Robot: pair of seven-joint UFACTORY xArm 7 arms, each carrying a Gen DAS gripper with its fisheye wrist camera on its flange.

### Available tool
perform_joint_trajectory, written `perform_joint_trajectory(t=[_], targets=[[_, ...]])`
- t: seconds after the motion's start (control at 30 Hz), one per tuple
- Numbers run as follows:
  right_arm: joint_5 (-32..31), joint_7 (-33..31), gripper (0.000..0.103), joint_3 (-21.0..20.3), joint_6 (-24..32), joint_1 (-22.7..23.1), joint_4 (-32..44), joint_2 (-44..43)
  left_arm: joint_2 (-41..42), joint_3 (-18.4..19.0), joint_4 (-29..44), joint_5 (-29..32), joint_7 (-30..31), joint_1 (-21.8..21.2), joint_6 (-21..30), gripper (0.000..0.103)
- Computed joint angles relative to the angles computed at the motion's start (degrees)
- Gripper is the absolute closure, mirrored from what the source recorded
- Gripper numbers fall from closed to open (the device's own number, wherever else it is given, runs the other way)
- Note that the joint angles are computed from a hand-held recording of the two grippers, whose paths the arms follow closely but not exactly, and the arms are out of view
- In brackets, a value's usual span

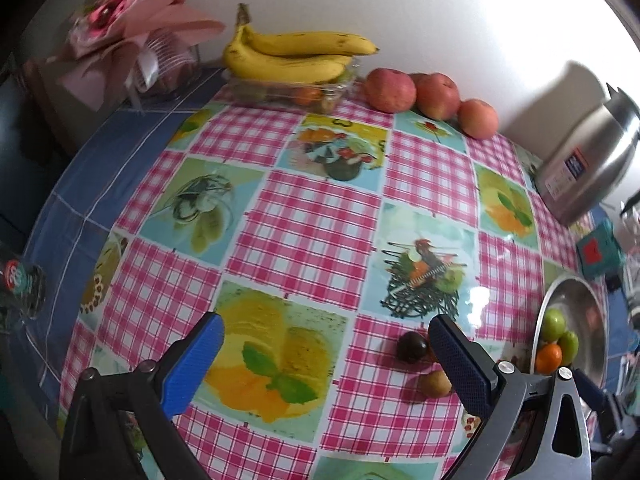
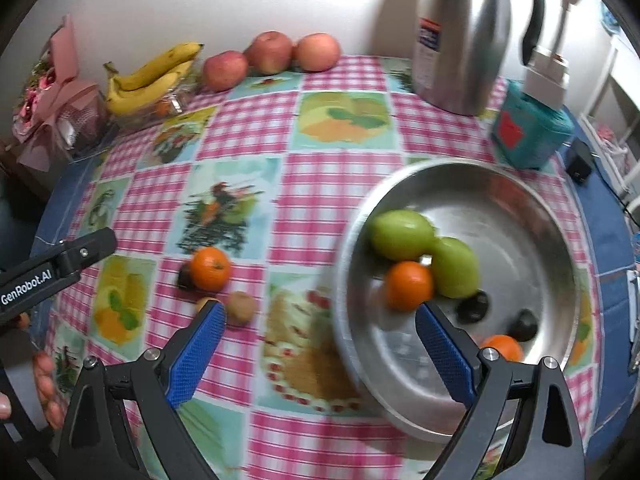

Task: Organize fruits
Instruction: 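Withdraw both open tools from the bowl toward the loose fruit, then grasp a brown kiwi with the right tool while the left tool closes on another kiwi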

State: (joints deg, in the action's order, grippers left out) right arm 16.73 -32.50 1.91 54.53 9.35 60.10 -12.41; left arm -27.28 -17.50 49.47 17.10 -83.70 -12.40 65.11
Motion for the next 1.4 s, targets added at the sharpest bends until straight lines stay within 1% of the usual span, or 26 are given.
perform_joint_trajectory(t=[0.3, 0.43, 0.6, 0.73, 0.83, 0.97, 1.1, 1.2, 1.27, 1.4], targets=[[-2.8, 3.5, 0.007, 2.3, 0.8, 1.7, 0.2, 1.8, -1.8, 1.1, -2.9, -2.1, -0.9, 0.8, -2.5, 0.000], [-1.5, 3.9, 0.007, 2.4, 2.3, 2.4, 1.5, 3.3, -1.4, 1.1, -2.8, -2.0, -0.8, 1.3, -2.3, 0.000], [-2.3, 2.8, 0.007, 3.2, 1.6, 3.2, 2.2, 4.6, -0.4, 0.9, -2.5, -1.6, -1.5, 1.6, -1.8, 0.000], [-1.4, 1.2, 0.007, 3.0, 2.2, 3.4, 2.7, 5.6, 1.8, 1.2, -1.9, -1.7, -1.2, 1.2, -1.9, 0.000], [-2.4, 1.0, 0.007, 3.3, 1.7, 3.3, 2.7, 6.2, 2.5, 1.2, -1.4, -1.3, -2.0, 1.1, -1.7, 0.000], [-0.1, 0.0, 0.007, 2.8, 3.4, 3.1, 3.2, 6.9, 2.5, 1.0, -1.1, -0.3, -4.1, 0.9, -1.2, 0.000], [-0.7, -0.9, 0.007, 3.1, 3.2, 3.0, 2.3, 6.3, 2.9, 0.2, 0.0, 1.8, -4.8, 0.8, 0.0, 0.000], [0.3, -1.9, 0.007, 2.8, 3.3, 2.9, 2.1, 5.9, 3.0, -0.3, 0.7, 3.5, -5.5, 0.6, 0.4, 0.000], [1.1, -2.8, 0.007, 2.5, 3.3, 2.7, 2.1, 5.4, 3.0, 0.0, 0.9, 3.5, -5.4, 0.2, 0.0, 0.000], [2.7, -4.7, 0.007, 1.7, 3.1, 2.2, 1.9, 4.5, 2.7, 0.9, 0.2, 2.1, -4.0, -0.4, -2.4, 0.000]])
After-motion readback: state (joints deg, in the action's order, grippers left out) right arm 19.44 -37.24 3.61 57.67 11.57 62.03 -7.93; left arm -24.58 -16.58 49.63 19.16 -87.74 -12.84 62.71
